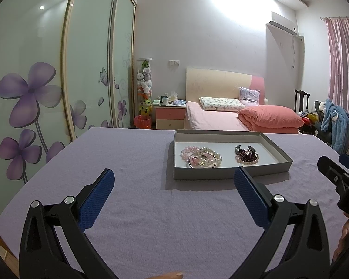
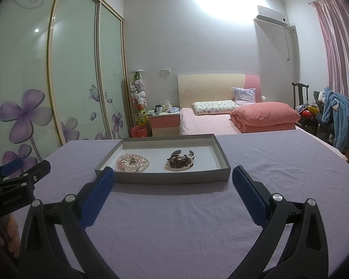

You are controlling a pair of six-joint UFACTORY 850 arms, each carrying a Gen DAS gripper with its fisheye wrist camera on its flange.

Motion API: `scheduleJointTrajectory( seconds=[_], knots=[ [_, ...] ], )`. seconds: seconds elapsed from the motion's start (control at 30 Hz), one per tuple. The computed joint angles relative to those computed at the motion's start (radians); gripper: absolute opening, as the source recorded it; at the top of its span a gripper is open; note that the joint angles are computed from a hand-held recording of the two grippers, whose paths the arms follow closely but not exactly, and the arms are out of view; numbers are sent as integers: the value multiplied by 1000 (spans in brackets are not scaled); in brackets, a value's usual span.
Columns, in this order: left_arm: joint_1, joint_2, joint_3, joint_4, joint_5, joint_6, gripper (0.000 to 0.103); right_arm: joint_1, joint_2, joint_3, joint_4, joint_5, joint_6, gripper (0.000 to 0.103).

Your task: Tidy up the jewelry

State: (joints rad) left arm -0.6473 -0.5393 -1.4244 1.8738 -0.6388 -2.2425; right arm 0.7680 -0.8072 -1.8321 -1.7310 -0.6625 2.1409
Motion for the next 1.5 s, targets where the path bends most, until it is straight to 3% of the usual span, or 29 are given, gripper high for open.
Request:
scheduleJointTrajectory(
  seconds=[1.5],
  knots=[
    [5,12,12,-15,3,15,101,-2,-1,4,9,13,3,99]
  ],
)
